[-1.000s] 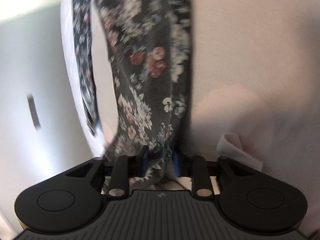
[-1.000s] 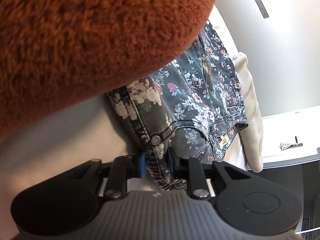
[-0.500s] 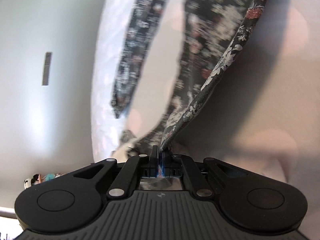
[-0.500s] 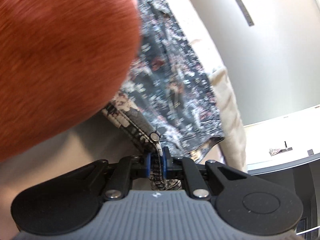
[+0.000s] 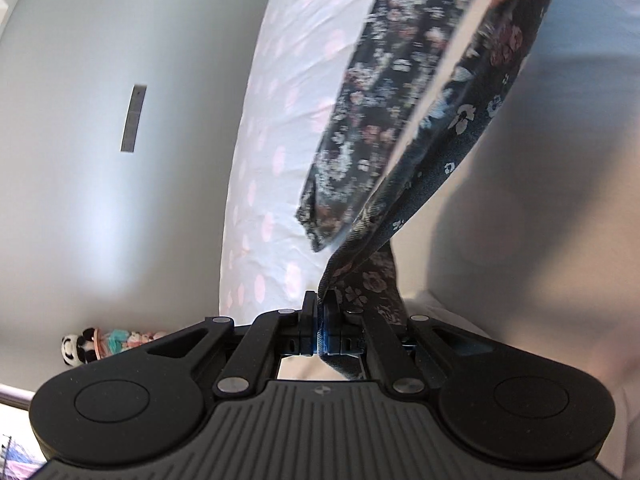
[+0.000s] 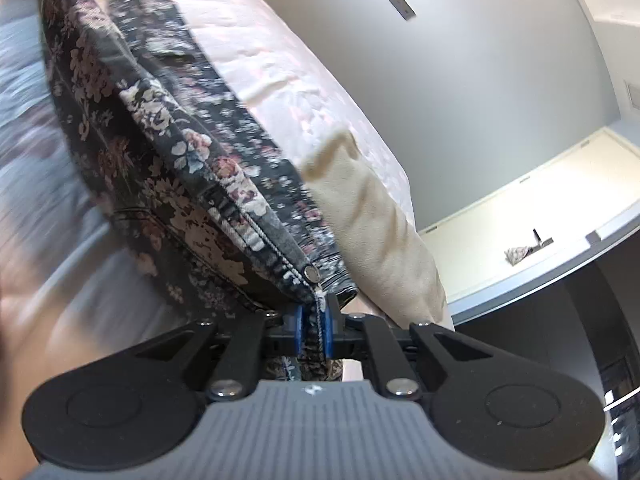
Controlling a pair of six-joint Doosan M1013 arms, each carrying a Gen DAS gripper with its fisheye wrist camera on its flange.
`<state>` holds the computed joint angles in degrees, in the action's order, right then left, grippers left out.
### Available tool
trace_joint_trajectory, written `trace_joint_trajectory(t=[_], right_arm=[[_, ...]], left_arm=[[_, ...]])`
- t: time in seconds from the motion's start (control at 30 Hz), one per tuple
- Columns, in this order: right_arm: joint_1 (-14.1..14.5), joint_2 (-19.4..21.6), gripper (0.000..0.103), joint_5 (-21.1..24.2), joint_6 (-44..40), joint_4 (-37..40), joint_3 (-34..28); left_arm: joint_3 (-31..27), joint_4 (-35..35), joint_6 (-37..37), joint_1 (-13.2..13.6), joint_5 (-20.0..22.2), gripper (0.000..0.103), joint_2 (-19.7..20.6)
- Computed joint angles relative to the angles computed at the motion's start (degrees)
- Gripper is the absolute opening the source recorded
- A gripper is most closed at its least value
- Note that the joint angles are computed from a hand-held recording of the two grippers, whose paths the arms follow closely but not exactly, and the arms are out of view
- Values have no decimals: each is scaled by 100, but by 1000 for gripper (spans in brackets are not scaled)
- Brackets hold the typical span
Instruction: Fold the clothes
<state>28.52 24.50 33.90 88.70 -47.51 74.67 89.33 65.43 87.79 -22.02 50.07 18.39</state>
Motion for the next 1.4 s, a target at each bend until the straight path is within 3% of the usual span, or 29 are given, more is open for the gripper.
trace_joint_trajectory(t=[0.27, 0.6, 0.8, 1.03, 1.1, 1.13, 1.17, 1.3, 1.4], right_arm=[[-173, 853, 11, 770, -759, 934, -1459], [-360, 2138, 11, 1848, -1206, 1631, -3430], [-450, 3146, 11, 2726, -1649, 2043, -4977], [-550, 3886, 15, 3466, -1707, 2471, -6242], [-571, 3886, 22, 3460, -1418, 2486, -6257], [-586, 3842, 36, 3423, -1184, 2494, -6192], [-600, 3803, 42, 3391, -952, 2502, -6135], [-656, 3468, 42, 3157, -219, 2718, -5653], [-591, 2963, 48, 2531, 150, 2694, -4799]], left_arm=[[-1377, -1016, 1189, 223, 590, 1, 740], [-3338, -1329, 2976, 484, 1393, 1, 2138], [-4531, -1536, 3598, 581, 1890, 1, 3014], [-5414, -1556, 3895, 634, 2240, 2, 3712], [-5266, -1395, 3651, 632, 2123, 9, 3702], [-5166, -1325, 3452, 632, 2055, 13, 3673], [-5070, -1253, 3253, 632, 1990, 21, 3645], [-4560, -1113, 2467, 658, 1608, 48, 3360], [-4318, -1384, 2084, 725, 1512, 56, 3075]])
